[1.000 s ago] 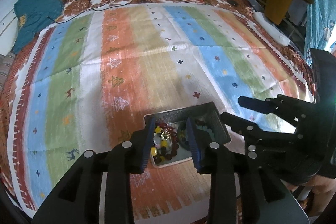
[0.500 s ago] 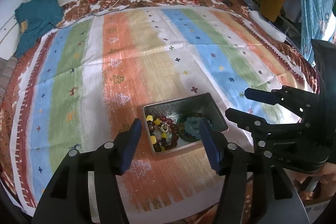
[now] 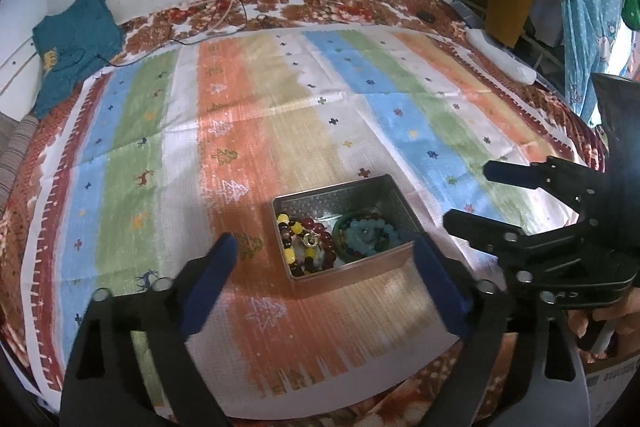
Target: Organize jewelry
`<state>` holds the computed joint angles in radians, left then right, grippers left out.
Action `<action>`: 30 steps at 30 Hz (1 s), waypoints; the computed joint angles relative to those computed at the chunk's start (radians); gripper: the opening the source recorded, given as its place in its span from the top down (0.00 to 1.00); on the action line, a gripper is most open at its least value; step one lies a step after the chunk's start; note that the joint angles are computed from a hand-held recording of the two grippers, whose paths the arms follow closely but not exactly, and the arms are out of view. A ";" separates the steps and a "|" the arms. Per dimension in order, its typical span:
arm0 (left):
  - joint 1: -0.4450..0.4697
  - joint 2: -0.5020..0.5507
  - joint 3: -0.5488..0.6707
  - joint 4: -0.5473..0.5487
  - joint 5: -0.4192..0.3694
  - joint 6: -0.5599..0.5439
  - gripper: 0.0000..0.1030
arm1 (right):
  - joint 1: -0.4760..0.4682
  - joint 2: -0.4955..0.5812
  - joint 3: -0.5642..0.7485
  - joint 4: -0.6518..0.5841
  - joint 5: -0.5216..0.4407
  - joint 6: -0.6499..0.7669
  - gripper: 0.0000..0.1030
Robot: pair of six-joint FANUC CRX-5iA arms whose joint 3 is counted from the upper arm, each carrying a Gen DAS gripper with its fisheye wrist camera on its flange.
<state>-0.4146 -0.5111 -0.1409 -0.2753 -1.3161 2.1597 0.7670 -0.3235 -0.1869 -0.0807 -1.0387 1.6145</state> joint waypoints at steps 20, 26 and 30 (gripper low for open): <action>-0.154 -0.018 0.029 -0.149 -0.051 0.148 0.06 | 0.023 -0.098 -0.069 0.030 0.049 -0.016 0.05; -0.213 -0.008 0.047 -0.207 -0.077 0.185 0.06 | 0.024 -0.106 -0.073 0.031 0.052 -0.016 0.05; -0.224 -0.008 0.051 -0.217 -0.084 0.197 0.06 | 0.032 -0.115 -0.085 0.049 0.067 -0.024 0.05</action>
